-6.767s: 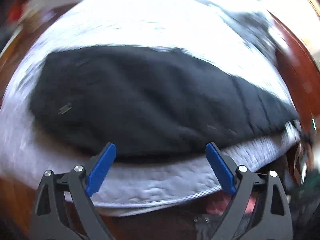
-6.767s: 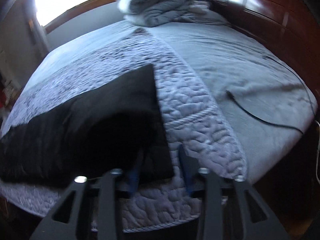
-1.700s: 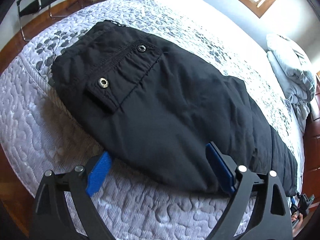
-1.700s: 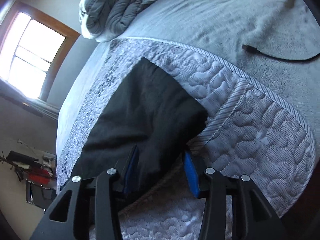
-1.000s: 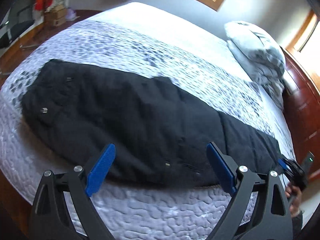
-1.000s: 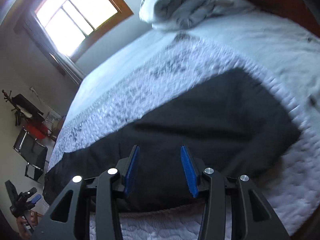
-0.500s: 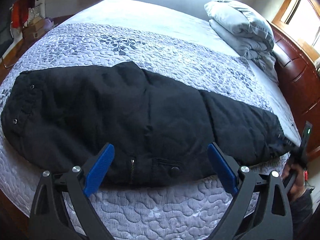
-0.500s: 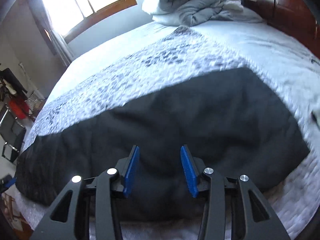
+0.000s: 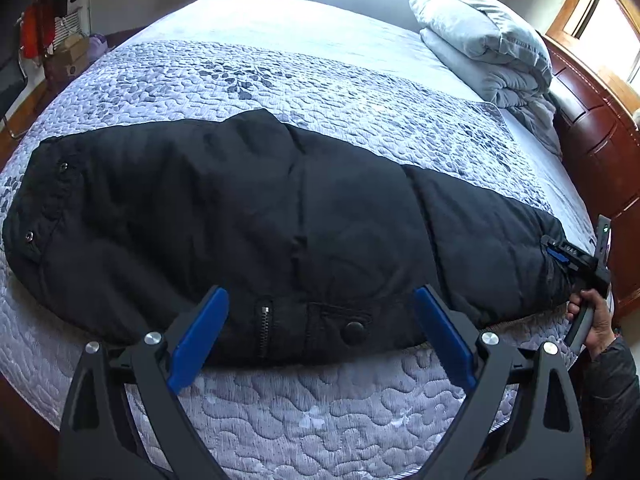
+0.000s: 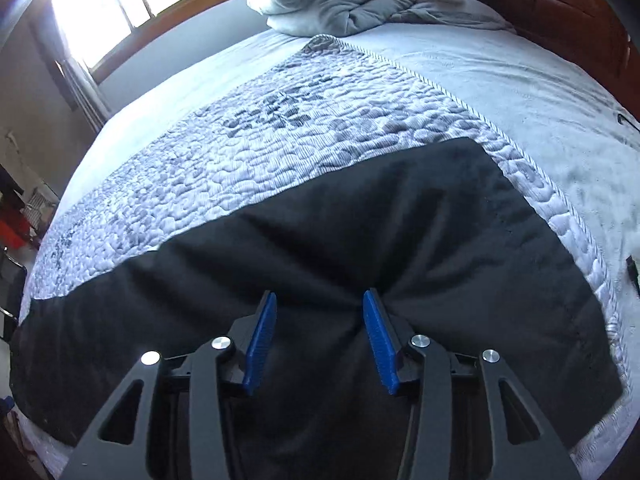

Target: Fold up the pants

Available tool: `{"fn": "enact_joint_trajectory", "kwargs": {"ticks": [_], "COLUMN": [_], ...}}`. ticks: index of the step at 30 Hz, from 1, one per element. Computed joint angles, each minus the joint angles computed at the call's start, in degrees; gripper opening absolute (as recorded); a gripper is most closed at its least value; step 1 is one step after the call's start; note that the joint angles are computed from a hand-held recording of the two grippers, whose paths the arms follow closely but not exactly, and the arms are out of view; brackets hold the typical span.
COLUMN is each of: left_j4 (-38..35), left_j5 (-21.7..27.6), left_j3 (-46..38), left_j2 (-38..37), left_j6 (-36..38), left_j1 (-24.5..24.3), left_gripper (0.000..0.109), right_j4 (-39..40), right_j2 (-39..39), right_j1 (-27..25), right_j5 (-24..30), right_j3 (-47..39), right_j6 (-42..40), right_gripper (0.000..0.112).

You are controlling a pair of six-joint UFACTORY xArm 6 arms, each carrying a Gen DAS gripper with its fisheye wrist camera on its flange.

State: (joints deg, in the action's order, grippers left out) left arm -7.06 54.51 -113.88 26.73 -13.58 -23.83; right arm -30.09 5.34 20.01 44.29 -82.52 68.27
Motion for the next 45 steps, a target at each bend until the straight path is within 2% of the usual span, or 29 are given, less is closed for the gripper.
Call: {"fn": "enact_joint_trajectory", "kwargs": {"ticks": [4, 8, 11, 13, 16, 18, 21, 24, 25, 27, 29, 30, 33, 38, 42, 45], "left_j4": [0.54, 3.50, 5.58, 7.48, 8.78, 9.03, 9.90, 9.91, 9.97, 9.96, 10.18, 10.23, 10.48, 9.86, 8.70, 7.48], "left_j5": [-0.36, -1.11, -1.65, -2.31, -2.44, -2.63, -2.97, -2.89, -2.81, -2.67, -2.35, -2.25, -2.06, -3.03, -4.33, -4.76], "left_j3": [1.54, 4.32, 6.15, 7.72, 9.03, 10.07, 11.76, 12.81, 13.02, 13.24, 13.47, 13.64, 14.37, 16.25, 17.76, 18.57], "left_j2": [-0.81, -1.86, -2.55, -3.20, -3.81, -4.49, -5.58, -6.39, -6.52, -6.58, -6.58, -6.67, -6.81, -7.66, -8.67, -9.39], "left_j6": [0.76, -0.76, -2.57, -4.32, -6.15, -6.86, -7.90, -8.62, -9.06, -9.38, -9.23, -9.23, -9.44, -9.74, -9.89, -9.48], "left_j1": [-0.16, 0.39, 1.19, 1.75, 2.72, 3.32, 4.24, 4.86, 5.09, 5.44, 5.73, 5.78, 6.21, 6.61, 6.79, 7.01], "left_gripper": [0.095, 0.095, 0.095, 0.095, 0.095, 0.095, 0.095, 0.095, 0.095, 0.095, 0.095, 0.095, 0.095, 0.095, 0.096, 0.096], "right_j4": [-2.64, -5.37, -8.20, -8.04, -8.88, -9.51, -8.59, -9.80, -9.55, -6.64, -8.70, -9.67, -13.35, -15.56, -18.96, -20.05], "right_j2": [-9.29, -19.66, -28.03, -31.63, -33.68, -33.43, -30.29, -26.54, -24.84, -22.15, -21.44, -21.41, -22.49, -20.65, -15.57, -8.29], "right_j1": [-0.50, -0.12, -0.16, -0.84, -2.30, -3.89, -5.77, -7.76, -8.00, -7.38, -7.62, -7.94, -7.07, -2.01, 3.14, 8.09], "right_j5": [-6.69, -7.80, -10.67, -12.85, -14.96, -19.08, -22.54, -28.77, -29.79, -27.83, -28.28, -29.11, -26.98, -15.92, -8.33, -2.18], "right_j3": [10.14, 20.69, 29.51, 33.90, 37.61, 39.13, 38.43, 37.49, 36.49, 33.87, 33.06, 32.83, 31.45, 22.52, 10.86, -1.76], "right_j6": [9.02, 17.49, 26.56, 30.97, 36.45, 38.92, 38.66, 40.35, 40.17, 36.81, 38.88, 39.70, 40.76, 34.22, 27.14, 17.41], "right_gripper": [0.055, 0.056, 0.057, 0.062, 0.062, 0.062, 0.062, 0.062, 0.059, 0.047, 0.037, 0.028, 0.015, 0.012, 0.012, 0.012]}}
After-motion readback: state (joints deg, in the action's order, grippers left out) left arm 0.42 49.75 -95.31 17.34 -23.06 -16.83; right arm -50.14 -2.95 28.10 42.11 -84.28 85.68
